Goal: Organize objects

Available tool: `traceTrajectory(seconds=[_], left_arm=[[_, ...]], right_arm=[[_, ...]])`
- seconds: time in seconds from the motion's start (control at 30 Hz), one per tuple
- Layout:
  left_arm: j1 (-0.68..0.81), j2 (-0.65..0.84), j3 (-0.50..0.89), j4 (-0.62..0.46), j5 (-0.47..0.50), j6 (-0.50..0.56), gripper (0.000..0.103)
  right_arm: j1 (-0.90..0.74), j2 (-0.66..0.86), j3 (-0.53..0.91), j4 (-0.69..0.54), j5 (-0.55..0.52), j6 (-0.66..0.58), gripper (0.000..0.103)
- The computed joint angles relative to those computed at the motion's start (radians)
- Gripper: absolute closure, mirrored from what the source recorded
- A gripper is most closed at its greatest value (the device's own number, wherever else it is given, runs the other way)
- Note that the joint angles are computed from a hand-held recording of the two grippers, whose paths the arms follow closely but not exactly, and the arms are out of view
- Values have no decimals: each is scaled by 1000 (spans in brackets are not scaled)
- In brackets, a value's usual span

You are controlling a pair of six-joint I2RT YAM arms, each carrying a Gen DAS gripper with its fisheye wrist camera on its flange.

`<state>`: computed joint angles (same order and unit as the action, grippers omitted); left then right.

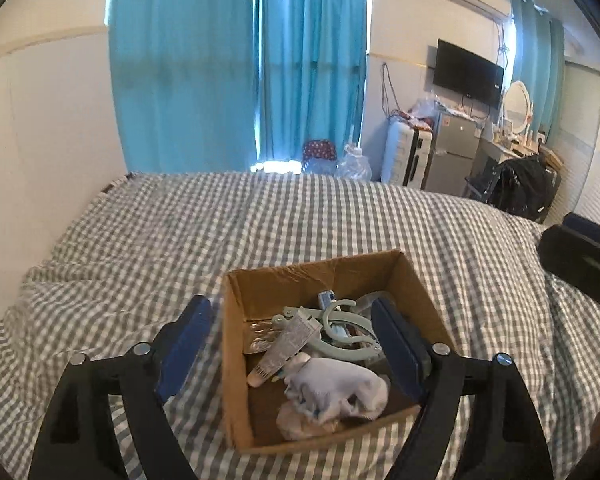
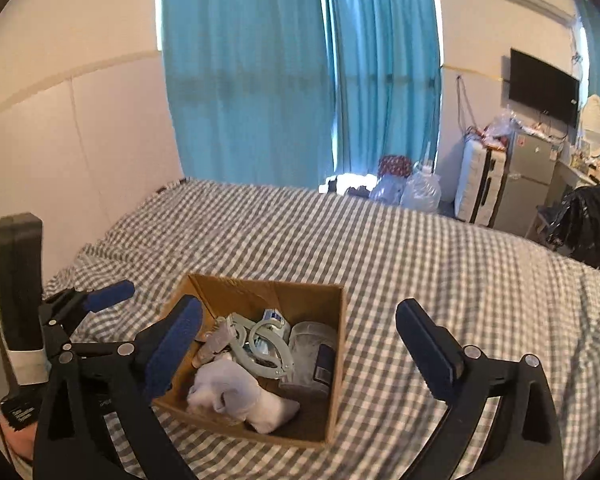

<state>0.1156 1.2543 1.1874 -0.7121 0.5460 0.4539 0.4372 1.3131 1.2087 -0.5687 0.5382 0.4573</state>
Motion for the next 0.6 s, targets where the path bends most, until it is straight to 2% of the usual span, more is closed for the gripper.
traceTrajectory(seconds=[0.17,0.3,0.37,0.5,0.6], left_arm=[[109,-121,29,-107,98,65,9],[246,-217,57,-207,233,141,6],[304,-241,66,-253,286,180,0],[448,-283,61,-346,429,263,0],[547,-288,41,-448,532,355,0]], right_arm=[[149,-106,37,-131,151,35,1],[289,-162,54,-243,274,116,0],[345,-186,54,-286,324,153,0],[482,-220,49,-386,452,249,0],[604,-238,24,-499,576,381,0]])
